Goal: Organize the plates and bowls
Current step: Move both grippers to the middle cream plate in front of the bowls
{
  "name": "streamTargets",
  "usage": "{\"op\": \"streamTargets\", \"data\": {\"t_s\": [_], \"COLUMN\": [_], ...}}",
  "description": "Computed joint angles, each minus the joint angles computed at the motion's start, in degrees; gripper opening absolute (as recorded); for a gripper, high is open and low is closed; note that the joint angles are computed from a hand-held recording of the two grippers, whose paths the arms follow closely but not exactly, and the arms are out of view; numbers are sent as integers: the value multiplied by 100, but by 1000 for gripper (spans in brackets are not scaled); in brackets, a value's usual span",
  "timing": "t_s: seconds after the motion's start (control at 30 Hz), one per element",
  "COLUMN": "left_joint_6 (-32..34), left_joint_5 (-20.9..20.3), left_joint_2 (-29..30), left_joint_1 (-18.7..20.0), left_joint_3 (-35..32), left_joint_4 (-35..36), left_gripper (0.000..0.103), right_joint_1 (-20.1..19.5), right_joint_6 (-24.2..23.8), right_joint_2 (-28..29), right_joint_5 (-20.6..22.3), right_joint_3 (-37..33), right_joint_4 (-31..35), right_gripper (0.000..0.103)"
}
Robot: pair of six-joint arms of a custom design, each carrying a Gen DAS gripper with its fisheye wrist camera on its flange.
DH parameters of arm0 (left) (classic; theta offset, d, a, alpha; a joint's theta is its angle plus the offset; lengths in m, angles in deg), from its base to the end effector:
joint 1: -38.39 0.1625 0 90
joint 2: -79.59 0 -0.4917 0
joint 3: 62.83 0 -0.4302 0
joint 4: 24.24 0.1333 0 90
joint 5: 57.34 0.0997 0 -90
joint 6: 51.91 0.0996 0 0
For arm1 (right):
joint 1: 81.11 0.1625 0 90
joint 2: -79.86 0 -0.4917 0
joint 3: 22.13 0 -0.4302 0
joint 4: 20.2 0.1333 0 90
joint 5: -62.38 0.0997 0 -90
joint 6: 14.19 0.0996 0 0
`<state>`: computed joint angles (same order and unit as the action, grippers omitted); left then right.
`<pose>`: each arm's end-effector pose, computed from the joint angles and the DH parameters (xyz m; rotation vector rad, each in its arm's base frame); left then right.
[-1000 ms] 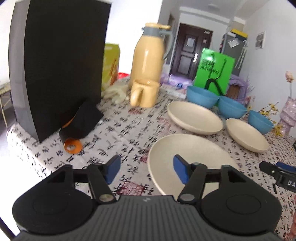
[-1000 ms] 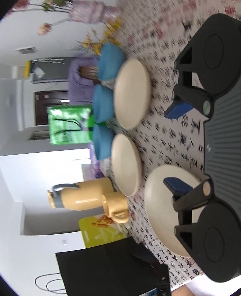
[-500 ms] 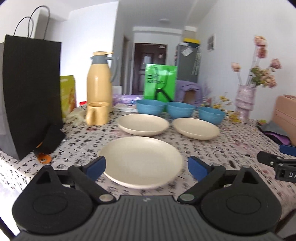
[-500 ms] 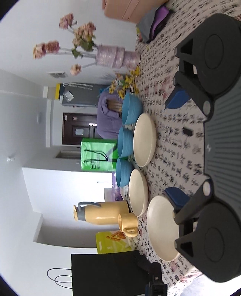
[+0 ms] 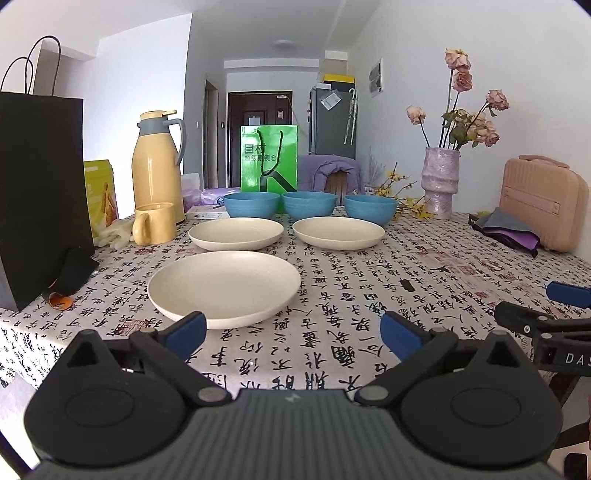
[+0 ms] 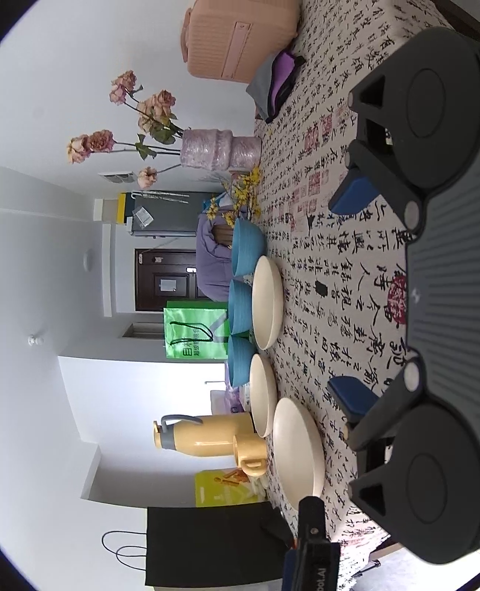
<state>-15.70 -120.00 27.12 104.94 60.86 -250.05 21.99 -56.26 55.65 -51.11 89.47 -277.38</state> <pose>-0.0589 -0.5857 0.1972 0.8116 2.1043 -1.3400 0.2216 -0.5394 0.0163 0.6136 -1.9198 1.5040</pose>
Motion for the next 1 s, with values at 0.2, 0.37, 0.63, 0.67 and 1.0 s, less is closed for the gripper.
{"op": "streamTargets", "data": {"t_s": [0.2,0.37,0.63,0.67,1.0], "left_joint_6": [31,30,-36,-63,-125], "left_joint_5": [-3,7,-6,-13,-70], "left_joint_2": [20,54,162,178,506], "left_joint_1": [-25,-18,4,7,52], "left_joint_3": [-40,-142,-546,-620,-1547], "left_joint_4": [-3,103,529,611,1329], "left_gripper": [102,102,102,102,102], "right_joint_1": [-35,-60,-118,-126,-235], "right_joint_6": [44,93,176,191,373], "right_joint_2": [-20,-19,-111,-135,-309], "right_joint_5": [17,-25,-77,-85,-153], "right_joint_3": [18,-40,-274,-322,-940], "right_joint_4": [-140,-61,338,415,1243], "right_gripper": [94,94,94,94,94]}}
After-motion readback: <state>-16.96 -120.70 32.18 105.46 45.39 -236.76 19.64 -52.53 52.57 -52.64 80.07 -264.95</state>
